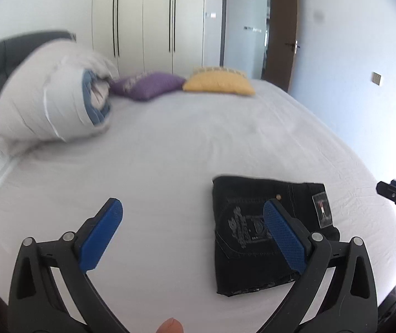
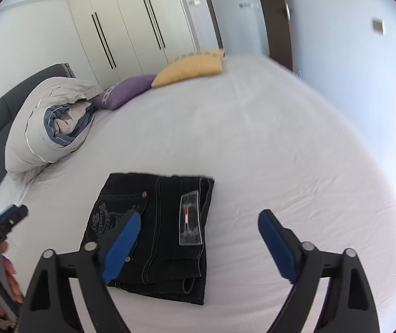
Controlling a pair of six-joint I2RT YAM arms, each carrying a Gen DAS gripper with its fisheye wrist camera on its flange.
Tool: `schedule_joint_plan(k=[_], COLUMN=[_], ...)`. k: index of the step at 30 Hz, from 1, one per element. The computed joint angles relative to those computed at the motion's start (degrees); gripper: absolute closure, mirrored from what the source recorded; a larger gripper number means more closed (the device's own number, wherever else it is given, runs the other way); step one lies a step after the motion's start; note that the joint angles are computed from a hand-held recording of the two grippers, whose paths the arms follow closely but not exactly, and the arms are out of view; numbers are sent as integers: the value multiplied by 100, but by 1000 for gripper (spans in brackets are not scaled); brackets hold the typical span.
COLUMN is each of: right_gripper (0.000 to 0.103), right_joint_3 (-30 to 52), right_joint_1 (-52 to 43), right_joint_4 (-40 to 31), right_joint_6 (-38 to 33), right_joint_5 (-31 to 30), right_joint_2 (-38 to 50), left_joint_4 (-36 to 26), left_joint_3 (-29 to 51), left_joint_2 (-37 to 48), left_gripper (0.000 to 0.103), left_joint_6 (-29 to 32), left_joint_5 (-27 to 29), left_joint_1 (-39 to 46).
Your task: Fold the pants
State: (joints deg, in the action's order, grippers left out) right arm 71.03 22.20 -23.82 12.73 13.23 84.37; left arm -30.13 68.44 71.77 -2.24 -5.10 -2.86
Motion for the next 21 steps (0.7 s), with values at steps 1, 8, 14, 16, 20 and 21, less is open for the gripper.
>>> schedule_joint_plan(k=[1, 8, 14, 16, 20, 21], right_gripper=[0, 0, 0, 0, 0, 0], right_joint_3=[22, 1402, 2782, 3073, 3664, 3731], right_joint_1=[378, 2331, 3145, 3343, 3653, 3729], right_joint_4=[-21, -1246, -3220, -3786, -4733, -4865], right_joint_6=[-249, -673, 968, 1666, 2356, 2419], right_joint_5=[678, 3128, 3809, 3959, 4403, 4515], right_joint_2=[-299, -833, -783, -754, -428, -351], left_joint_4=[-86, -1386, -2979, -3405, -3748, -3738], left_joint_3=[91, 1542, 2817, 3039, 2911, 2802], left_joint_2=[-307, -1260, -946, -855, -897, -933], left_gripper=[0, 0, 0, 0, 0, 0], left_joint_6=[150, 143, -705, -789, -1032, -1148], left_joint_5=[-408, -1166, -831, -986, -966, -1101], left_joint_1=[-189, -680, -745, -842, -1055, -1266])
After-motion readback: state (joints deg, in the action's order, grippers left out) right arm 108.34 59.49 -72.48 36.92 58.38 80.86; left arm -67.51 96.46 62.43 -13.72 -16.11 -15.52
